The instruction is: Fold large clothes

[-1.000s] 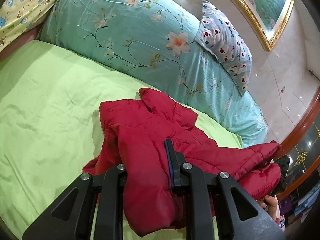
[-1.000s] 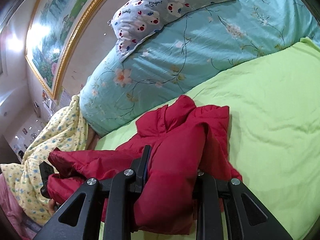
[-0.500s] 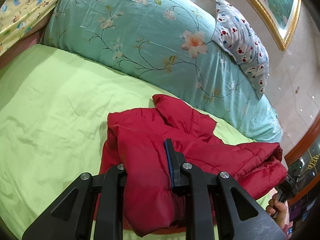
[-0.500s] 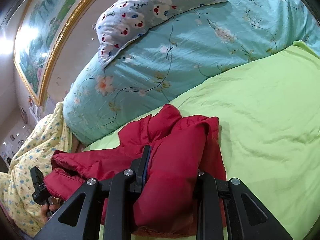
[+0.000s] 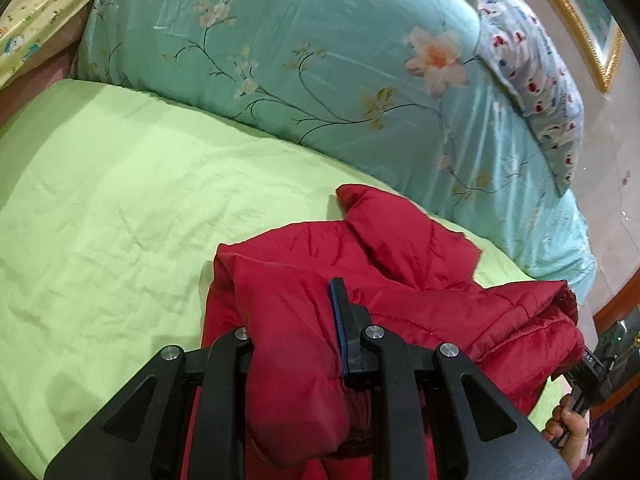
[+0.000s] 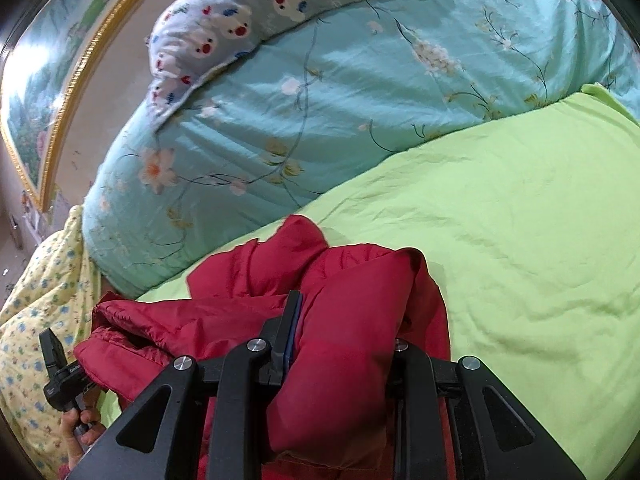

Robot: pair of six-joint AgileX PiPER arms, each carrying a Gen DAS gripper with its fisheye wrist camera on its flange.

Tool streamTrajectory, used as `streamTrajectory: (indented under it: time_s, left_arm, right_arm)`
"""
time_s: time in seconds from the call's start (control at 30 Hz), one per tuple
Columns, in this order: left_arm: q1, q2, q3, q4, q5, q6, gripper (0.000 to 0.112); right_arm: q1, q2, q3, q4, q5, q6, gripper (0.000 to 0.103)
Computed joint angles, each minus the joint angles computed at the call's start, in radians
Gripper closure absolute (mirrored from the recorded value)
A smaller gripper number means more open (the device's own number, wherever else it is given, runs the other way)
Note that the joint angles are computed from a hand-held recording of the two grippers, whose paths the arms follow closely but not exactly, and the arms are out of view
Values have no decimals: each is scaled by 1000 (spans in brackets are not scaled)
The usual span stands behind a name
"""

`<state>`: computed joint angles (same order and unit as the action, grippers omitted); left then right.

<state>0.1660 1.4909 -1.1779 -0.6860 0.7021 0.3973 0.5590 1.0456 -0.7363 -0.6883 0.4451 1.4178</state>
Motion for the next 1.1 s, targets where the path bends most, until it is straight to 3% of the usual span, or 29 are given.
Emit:
streamTrajectory:
  time_s: [0.37, 0.63, 0.77, 0.83, 0.93, 1.1]
  left_arm:
    - [-79, 177, -142, 137, -69, -160, 92]
    - [-84, 258, -212, 135, -45, -190, 90]
    - [-81, 195, -184, 136, -31, -195, 87]
    - [-59, 130, -144, 102, -22, -155, 80]
    - [-21, 12, -68, 55, -24, -100, 68]
    - [31, -149, 33, -94, 28, 85, 67]
  right_arm:
    - [-135, 218, -67, 23, -116, -33, 80]
    - [-218, 347, -93, 136, -226, -159, 79]
    - [-254, 385, -109, 280, -257, -291, 79]
    - [-266, 395, -109, 334, -275, -338, 79]
    - [-268, 400, -109, 324, -281, -330, 79]
    - [-266, 395, -100, 266, -290, -267, 79]
